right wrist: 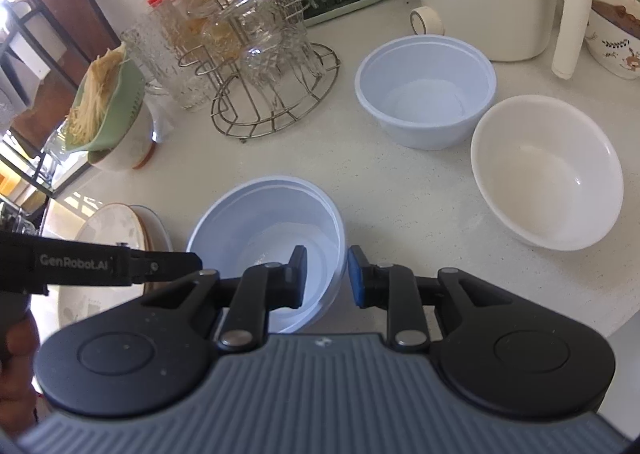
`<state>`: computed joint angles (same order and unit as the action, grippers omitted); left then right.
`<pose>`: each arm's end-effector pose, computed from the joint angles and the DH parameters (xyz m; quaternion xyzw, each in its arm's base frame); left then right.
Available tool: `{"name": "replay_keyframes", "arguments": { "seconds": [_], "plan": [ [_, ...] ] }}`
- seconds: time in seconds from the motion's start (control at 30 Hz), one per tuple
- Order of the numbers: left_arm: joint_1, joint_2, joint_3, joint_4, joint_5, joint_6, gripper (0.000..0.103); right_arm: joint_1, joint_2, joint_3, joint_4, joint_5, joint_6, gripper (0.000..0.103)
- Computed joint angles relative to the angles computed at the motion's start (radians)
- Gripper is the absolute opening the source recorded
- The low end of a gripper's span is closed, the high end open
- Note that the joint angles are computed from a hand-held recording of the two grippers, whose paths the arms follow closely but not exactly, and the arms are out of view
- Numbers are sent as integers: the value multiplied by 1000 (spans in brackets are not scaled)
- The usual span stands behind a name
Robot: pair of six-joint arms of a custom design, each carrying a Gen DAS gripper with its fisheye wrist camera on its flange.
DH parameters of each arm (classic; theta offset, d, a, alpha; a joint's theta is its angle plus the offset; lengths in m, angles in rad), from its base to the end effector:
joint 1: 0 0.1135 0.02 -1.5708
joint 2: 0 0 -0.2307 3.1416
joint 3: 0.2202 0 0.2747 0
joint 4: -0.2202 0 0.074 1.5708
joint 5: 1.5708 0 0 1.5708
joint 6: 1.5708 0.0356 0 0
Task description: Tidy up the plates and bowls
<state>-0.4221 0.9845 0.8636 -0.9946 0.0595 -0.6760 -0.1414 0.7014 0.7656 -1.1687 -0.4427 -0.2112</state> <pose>0.1942 -0.0896 0.2345 -0.1166 0.9668 -0.1424 0.1773 0.1558 -0.0068 0.2446 -0.0838 0.9469 0.1708 0.2594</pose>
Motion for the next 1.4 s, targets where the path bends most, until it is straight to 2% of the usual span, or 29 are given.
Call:
{"name": "replay_keyframes", "arguments": {
  "seconds": [0.2,0.27,0.37,0.87,1.17,1.4],
  "plan": [
    [48,-71,37,-72,-19,38,17,12,-32,43,-28,-8,7,27],
    [36,-93,63,-110,-52,31,17,20,-52,59,-32,3,16,31],
    [-1,-124,105,-159,-100,9,17,12,-70,96,-52,-2,14,31],
    [-309,-117,364,-352,-369,-256,17,-198,-9,357,-240,-202,-186,31],
    [-457,-88,441,-426,-479,-383,17,-336,30,443,-346,-299,-331,31],
    [-453,-84,457,-419,-470,-326,17,-378,0,456,-355,-298,-299,31]
  ]
}}
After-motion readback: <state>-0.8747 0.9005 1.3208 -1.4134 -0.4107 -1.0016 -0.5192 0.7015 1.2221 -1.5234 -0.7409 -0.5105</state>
